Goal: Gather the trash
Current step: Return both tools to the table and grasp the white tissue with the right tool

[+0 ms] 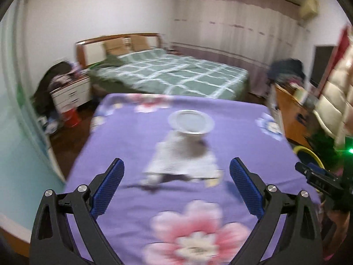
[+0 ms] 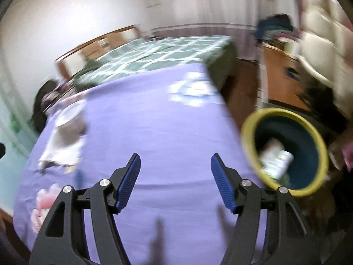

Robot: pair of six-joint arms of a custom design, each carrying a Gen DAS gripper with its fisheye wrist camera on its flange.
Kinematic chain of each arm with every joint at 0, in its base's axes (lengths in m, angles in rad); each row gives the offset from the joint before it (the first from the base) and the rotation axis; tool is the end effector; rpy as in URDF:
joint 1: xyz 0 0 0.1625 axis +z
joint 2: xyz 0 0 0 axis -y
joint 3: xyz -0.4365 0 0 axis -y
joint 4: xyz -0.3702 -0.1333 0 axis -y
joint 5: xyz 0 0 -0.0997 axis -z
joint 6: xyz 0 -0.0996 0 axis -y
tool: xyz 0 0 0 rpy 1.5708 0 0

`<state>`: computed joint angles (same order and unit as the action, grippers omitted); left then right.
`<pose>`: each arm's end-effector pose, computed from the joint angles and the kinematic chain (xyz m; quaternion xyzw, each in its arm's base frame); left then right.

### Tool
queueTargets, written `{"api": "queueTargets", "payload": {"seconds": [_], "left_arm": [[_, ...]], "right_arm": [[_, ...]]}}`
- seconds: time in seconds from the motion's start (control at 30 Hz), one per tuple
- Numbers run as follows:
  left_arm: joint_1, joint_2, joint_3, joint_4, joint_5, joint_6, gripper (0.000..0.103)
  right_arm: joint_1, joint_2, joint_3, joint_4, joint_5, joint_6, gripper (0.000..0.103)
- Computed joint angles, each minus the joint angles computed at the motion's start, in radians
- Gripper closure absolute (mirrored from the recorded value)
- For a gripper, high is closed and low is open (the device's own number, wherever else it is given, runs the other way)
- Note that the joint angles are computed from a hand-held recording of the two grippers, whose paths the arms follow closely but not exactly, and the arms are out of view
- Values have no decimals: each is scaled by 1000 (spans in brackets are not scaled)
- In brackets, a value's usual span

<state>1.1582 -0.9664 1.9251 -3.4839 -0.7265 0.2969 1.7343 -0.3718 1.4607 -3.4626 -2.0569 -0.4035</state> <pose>-0.0392 -0.6077 0.2618 0.1050 0.8252 -0.4393 0.3391 0.2013 -0.6872 0.0036 0.1596 -0.8841 0.3500 0.2653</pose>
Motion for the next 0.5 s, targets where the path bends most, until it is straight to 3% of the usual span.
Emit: {"api": "queueTargets", "payload": {"seconds": [0.23,0.5], "left_arm": [[67,-75,43,-74,-6,34,8],[98,-92,49,-59,-31,1,8]], "right_arm": [[69,167,-276,306,114,30,37],[127,365,-634,586,85,52,34]]}}
